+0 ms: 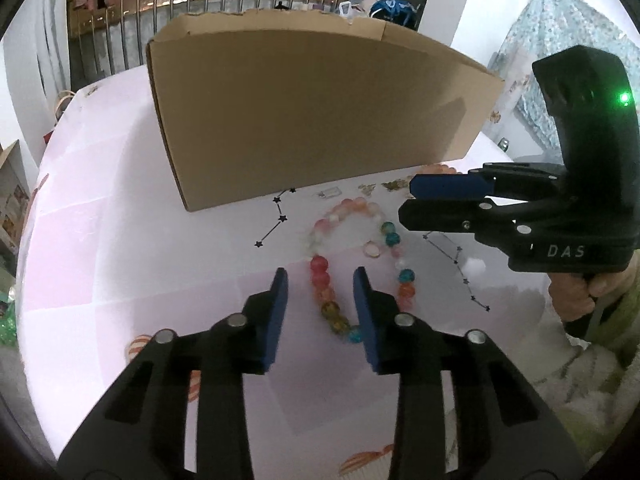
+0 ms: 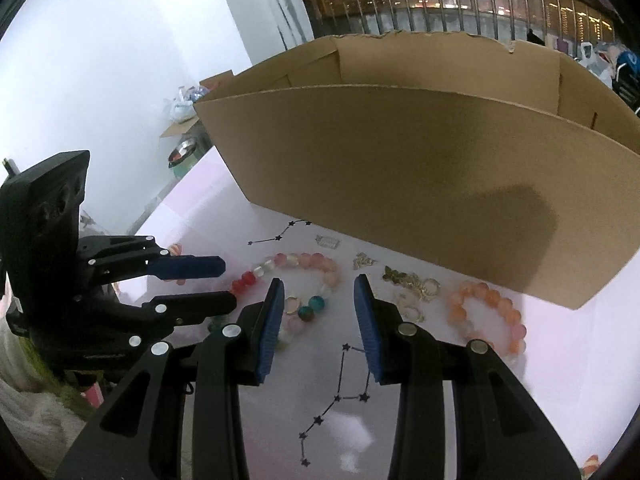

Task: Organize jewelry
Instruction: 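Close the right tool on the multicolour bead bracelet and lift it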

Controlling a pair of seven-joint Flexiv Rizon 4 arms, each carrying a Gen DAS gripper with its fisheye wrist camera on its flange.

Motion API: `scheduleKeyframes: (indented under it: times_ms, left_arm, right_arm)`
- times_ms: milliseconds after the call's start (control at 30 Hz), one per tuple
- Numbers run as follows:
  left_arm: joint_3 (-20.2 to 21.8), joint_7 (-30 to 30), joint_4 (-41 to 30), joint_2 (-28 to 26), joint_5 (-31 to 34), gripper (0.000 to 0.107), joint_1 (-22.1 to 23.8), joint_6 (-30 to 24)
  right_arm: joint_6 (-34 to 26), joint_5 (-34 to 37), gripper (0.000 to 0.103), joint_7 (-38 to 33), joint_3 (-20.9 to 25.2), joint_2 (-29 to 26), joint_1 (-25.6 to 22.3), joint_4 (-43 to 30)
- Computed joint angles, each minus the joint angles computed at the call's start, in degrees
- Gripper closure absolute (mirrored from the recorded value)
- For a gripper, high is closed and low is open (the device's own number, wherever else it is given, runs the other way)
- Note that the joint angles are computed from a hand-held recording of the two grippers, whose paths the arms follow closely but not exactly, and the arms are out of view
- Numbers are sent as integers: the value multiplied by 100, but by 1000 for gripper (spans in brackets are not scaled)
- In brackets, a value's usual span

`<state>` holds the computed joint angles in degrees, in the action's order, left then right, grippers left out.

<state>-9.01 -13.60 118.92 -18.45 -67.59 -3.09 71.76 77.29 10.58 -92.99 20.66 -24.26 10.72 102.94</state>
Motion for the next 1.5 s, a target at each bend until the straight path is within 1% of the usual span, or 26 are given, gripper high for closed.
scheduleKeyframes:
  times_ms: [200, 267, 367, 567, 667, 800, 933, 1167, 1500]
  left_arm:
    - [-55, 24, -102, -122, 67, 82, 2, 80]
    - [-60, -8, -143, -157, 145, 86, 13, 84]
    - [-113, 54, -158, -200, 174, 89, 13, 222]
    - [-253, 108, -188, -283, 302, 93, 24, 520]
    - [-328, 143, -190, -275, 196, 97, 94, 478]
    - [-347, 287, -140, -231, -54, 98, 96, 459]
    - [-310, 438, -97, -195, -272, 98, 21, 492]
    - [-192, 309, -133, -163, -364, 98, -45, 378]
    - [-19, 631, -34, 154, -969, 98, -217, 315]
  right_arm:
    - [-231, 23, 72, -72, 5, -117, 11, -183]
    - [-279, 15, 73, -43, -26, -144, 49, -209]
    - [-367, -92, 76, 104, -157, -179, 167, -237]
    - [-420, -215, 84, 207, -228, -191, 235, -215]
    - [-423, -285, 89, 270, -275, -179, 270, -189]
    - [-449, -342, 92, 347, -295, -172, 285, -192]
    - [-397, -237, 93, 367, -224, -182, 209, -190]
    - [-215, -73, 93, 320, -104, -125, 95, -130]
    - [-3, 330, 93, 27, 176, 95, -127, 20]
